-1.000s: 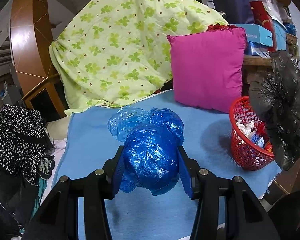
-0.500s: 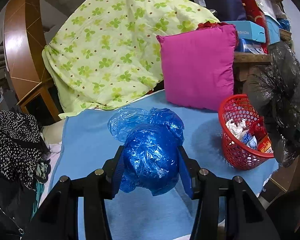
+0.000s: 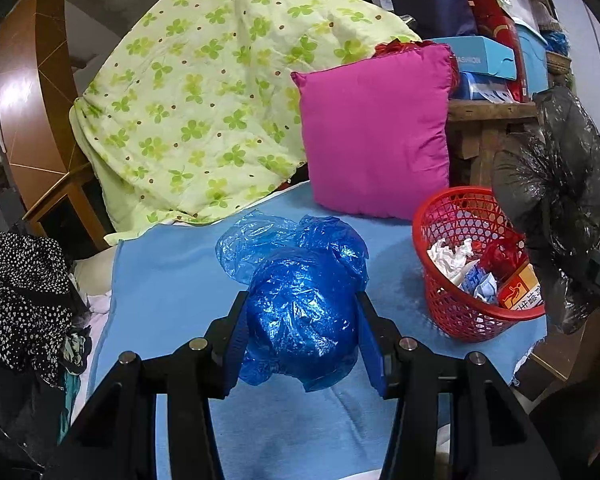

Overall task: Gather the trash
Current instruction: 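Lift the blue bag with the left tool while the right tool lifts the black bag toward the wastebasket, then lower both held bags over the red wastebasket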

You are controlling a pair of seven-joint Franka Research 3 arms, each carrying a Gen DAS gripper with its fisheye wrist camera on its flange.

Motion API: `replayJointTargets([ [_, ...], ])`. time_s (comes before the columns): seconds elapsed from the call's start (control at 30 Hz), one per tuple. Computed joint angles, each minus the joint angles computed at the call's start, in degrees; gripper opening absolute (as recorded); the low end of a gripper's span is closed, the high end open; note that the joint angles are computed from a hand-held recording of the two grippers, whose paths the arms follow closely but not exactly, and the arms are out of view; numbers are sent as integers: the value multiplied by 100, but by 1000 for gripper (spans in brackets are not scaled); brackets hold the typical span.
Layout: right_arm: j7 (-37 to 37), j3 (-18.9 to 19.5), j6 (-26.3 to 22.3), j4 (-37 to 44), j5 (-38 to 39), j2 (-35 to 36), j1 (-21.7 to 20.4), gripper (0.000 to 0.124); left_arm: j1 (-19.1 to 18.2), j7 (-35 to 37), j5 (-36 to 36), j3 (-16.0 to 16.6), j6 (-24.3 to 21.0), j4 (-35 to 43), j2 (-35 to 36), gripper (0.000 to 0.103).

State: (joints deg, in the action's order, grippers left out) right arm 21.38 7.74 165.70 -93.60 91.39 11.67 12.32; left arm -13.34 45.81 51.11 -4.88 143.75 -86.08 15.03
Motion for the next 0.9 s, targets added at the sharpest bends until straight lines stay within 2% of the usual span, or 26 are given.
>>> replayJointTargets([
  [0.43, 89, -49, 82, -138, 66, -90, -2, 37, -72, 283, -186, -6, 31, 266, 220, 53],
  [0.9, 326, -77, 186, -172, -29, -57, -41, 37, -248, 765, -563, 50, -100, 895, 729, 53],
])
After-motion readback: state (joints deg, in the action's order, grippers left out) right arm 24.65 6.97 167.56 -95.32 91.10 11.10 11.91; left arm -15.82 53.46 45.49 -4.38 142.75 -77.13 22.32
